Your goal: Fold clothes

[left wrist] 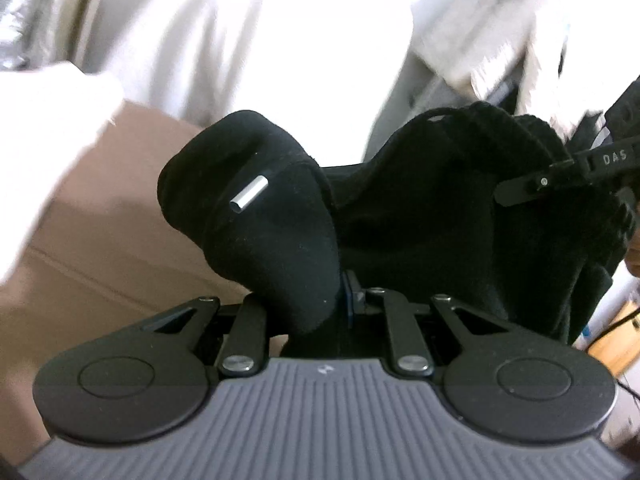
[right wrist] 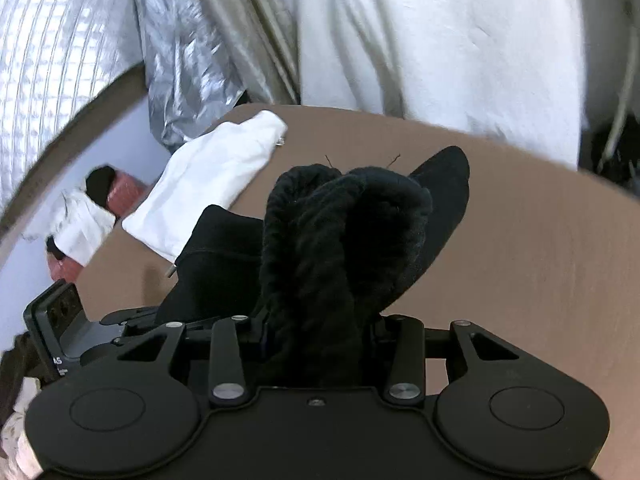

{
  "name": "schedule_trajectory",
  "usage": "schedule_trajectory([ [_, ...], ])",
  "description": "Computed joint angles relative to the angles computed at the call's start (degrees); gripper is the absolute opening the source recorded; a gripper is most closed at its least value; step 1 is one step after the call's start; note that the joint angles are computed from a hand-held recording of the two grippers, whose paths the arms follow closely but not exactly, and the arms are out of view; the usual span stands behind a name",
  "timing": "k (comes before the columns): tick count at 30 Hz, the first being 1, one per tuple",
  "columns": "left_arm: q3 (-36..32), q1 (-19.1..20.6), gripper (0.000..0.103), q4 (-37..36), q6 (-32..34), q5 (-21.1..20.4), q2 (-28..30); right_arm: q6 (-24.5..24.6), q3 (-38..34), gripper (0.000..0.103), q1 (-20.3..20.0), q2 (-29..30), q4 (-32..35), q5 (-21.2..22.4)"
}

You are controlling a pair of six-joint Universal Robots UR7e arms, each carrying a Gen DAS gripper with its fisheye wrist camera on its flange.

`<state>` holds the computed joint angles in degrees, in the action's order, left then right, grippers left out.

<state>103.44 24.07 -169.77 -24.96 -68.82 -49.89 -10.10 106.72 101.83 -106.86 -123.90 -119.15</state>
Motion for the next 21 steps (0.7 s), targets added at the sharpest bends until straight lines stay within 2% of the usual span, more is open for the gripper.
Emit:
schedule_trajectory([
  [2, 0.8, 0.21, 0.016, -2.01, 0.51, 1.72, -1.78, -0.05, -3.69, 0.046, 4.62, 5.38, 0.21, -3.13],
  [4, 1.96, 0.3, 0.016, -3.76, 1.21, 4.26, -3.75, -0.71, -6.69, 0.046, 7.42, 10.07, -0.25, -4.18],
  [9, 5.04, 1.42, 0.016, -5.46, -0.52, 10.5, -8.36, -6.26, -13.04, 0.046, 10.42, 20.6, -3.11, -1.27],
  [13, 4.05, 2.51, 0.016, 7.84, -5.98, 14.53, -11.93, -1.38, -16.62, 0.046, 9.32, 25.36, 1.66, 2.64],
  [17, 7.11, 6.03, 0.016, 4.16, -7.21, 13.02, -13.14, -3.62, -17.61, 0.046, 7.25, 30.01, 2.18, 5.19],
  [21, 7.96, 9.48, 0.016, -0.3, -8.13, 13.16, -13.08, -10.84, -18.47, 0.045, 4.81, 32.68, 0.03, 10.01],
])
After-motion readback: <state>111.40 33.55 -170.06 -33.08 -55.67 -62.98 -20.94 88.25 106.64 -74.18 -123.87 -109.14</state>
